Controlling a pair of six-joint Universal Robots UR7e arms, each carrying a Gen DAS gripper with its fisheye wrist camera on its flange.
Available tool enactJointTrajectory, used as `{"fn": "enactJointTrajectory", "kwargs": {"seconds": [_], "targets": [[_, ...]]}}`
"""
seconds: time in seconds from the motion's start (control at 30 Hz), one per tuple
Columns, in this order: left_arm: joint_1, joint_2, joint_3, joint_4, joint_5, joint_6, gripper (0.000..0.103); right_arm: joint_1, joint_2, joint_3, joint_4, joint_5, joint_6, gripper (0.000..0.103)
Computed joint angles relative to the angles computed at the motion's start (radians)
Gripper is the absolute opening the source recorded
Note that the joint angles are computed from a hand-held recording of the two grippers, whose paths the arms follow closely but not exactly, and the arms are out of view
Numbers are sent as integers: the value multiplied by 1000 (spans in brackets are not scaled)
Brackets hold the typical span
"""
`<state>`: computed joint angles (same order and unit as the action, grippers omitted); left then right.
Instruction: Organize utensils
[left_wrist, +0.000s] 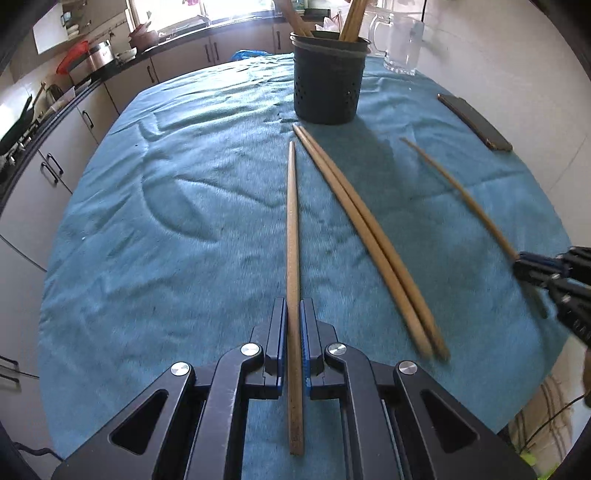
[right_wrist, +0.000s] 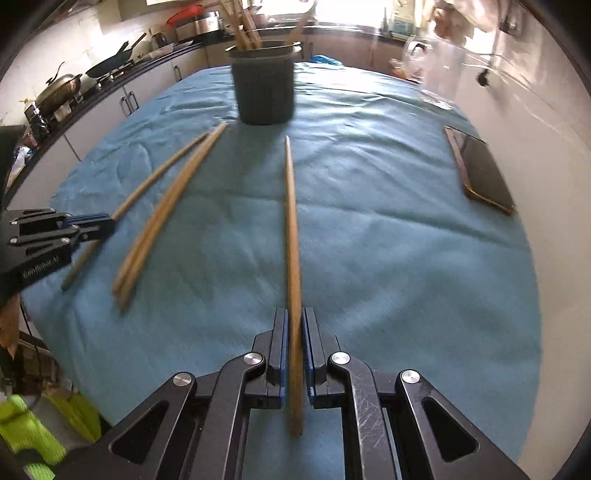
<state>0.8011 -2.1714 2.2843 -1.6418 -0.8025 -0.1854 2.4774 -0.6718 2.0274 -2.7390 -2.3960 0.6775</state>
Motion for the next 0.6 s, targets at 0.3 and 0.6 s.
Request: {"fn": "enactJointTrajectory", "kwargs": {"seconds": [0.3, 0.6], "targets": [[-81, -34, 22, 124, 85, -89, 7, 4, -52, 60, -8, 40, 48, 21], [-104, -43, 21, 178, 102, -108, 9, -6, -33, 37, -20, 40, 26, 31]]}}
